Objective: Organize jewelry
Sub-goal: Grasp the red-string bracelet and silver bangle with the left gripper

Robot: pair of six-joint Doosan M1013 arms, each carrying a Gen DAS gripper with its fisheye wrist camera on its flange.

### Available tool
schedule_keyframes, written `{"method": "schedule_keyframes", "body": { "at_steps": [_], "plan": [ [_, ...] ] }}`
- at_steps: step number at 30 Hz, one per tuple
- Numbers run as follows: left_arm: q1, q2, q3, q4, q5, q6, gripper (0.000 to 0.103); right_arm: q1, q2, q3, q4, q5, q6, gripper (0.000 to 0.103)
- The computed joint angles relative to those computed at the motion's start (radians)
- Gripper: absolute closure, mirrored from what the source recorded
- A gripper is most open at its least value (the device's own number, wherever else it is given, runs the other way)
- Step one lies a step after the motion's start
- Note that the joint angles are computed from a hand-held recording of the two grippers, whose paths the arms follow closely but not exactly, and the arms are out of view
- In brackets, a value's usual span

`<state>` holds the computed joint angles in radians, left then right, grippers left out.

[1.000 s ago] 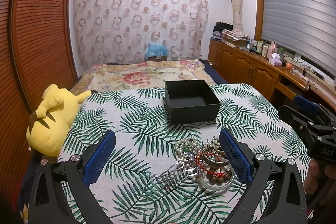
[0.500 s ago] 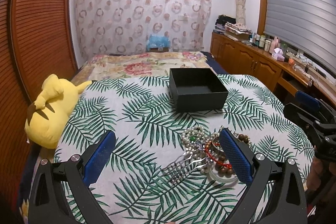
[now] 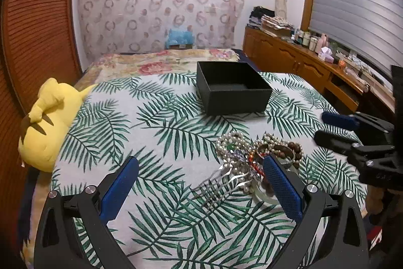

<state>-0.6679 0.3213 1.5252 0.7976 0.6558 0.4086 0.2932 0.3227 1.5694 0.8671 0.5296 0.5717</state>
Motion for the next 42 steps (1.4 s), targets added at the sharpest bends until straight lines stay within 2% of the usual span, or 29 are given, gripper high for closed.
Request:
{"method": "schedule_keyframes", "body": {
  "at_steps": [3,8,11,18,19,21,28,30,32,35,37,42],
  "plan": [
    [0.004,0.001,0.006,-0.02,-0.016,0.019,0.008,0.008,0.027,-0.029,-0.07,0.055,0.045,0.061],
    [0.016,0.004,0.012,-0.094,-0.043,0.084,0.008,0.018,0.062,-0.069,-0.139,0.134,0.078,0.073],
    [0.019,0.006,0.012,-0.129,-0.051,0.119,0.016,0.025,0.077,-0.091,-0.16,0.173,0.067,0.076],
    [0.023,0.014,0.011,-0.173,-0.069,0.165,0.017,0.045,0.113,-0.147,-0.281,0.224,0.101,0.087],
    [0.025,0.016,0.01,-0.19,-0.074,0.18,0.02,0.047,0.117,-0.152,-0.294,0.229,0.106,0.088],
    [0.03,0.023,-0.003,-0.238,-0.074,0.224,0.026,0.046,0.119,-0.155,-0.292,0.239,0.095,0.097],
    [0.039,0.06,-0.069,-0.352,-0.084,0.406,0.043,0.023,0.097,-0.136,-0.206,0.213,0.056,0.098],
    [0.04,0.071,-0.084,-0.383,-0.077,0.446,0.051,0.013,0.087,-0.128,-0.179,0.204,0.042,0.098],
    [0.04,0.085,-0.101,-0.417,-0.065,0.492,0.065,0.005,0.078,-0.121,-0.163,0.191,0.032,0.098],
    [0.04,0.1,-0.118,-0.449,-0.057,0.537,0.076,-0.004,0.066,-0.11,-0.14,0.175,0.023,0.098],
    [0.041,0.107,-0.126,-0.459,-0.054,0.559,0.081,-0.009,0.062,-0.104,-0.132,0.167,0.021,0.098],
    [0.042,0.121,-0.153,-0.47,-0.034,0.603,0.086,-0.016,0.059,-0.097,-0.128,0.16,0.025,0.098]
  ]
}}
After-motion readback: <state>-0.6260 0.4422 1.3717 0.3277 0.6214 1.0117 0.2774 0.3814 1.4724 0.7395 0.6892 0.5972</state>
